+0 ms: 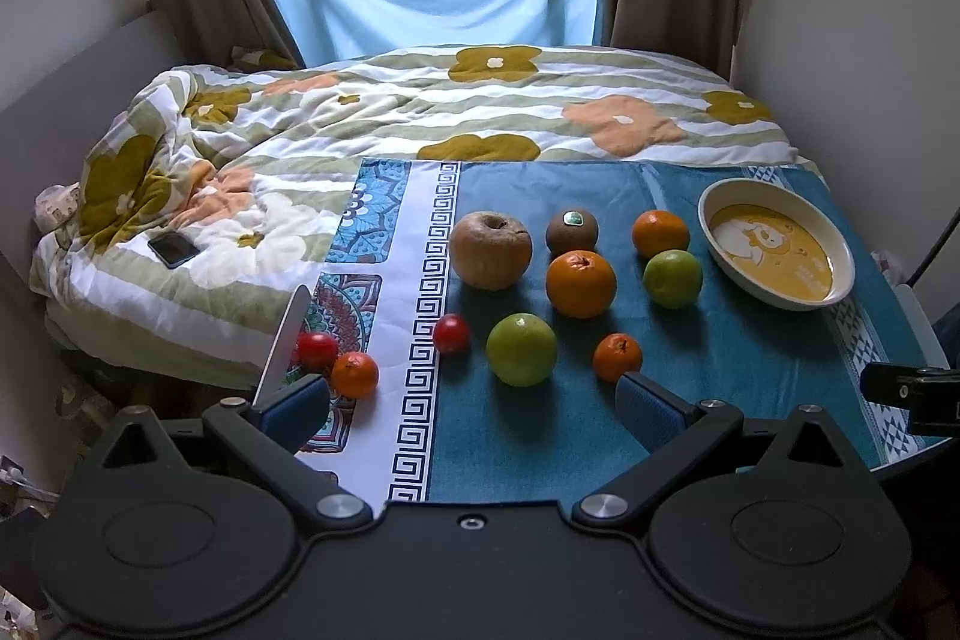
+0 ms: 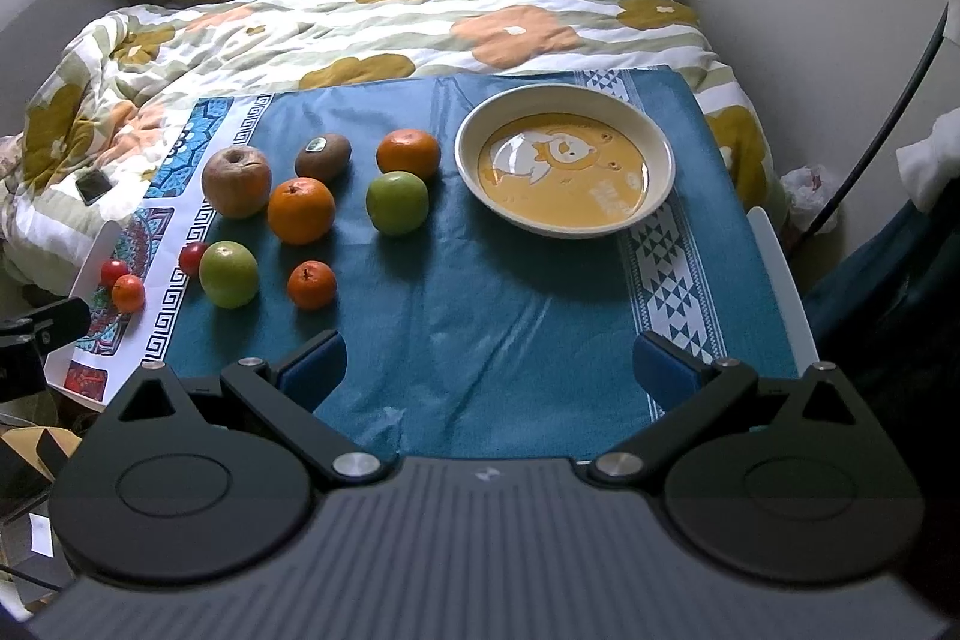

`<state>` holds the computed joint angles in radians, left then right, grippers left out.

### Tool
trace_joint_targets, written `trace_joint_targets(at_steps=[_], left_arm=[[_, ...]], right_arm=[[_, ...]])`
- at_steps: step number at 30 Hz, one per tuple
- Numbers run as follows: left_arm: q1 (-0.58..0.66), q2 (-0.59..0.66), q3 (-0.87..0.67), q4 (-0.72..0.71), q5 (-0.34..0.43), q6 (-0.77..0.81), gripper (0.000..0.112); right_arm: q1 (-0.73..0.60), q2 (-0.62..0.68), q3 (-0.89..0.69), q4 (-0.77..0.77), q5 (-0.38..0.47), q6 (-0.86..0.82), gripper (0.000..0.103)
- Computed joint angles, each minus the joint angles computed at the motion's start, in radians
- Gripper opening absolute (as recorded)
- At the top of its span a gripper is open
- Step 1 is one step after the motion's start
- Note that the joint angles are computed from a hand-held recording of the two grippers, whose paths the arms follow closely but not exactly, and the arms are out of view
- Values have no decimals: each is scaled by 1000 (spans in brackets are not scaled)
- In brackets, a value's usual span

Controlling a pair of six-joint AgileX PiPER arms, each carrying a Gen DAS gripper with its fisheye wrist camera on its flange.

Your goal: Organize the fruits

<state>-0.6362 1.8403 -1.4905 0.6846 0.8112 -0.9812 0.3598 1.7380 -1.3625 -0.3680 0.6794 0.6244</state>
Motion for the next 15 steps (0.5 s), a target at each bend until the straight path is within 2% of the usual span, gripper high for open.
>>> trace_joint_targets(at_steps=[15], left_arm=[[-6,7,-13,5,9,14,102]], right_arm=[[-7,-1,-3,20,-8,-18,103]])
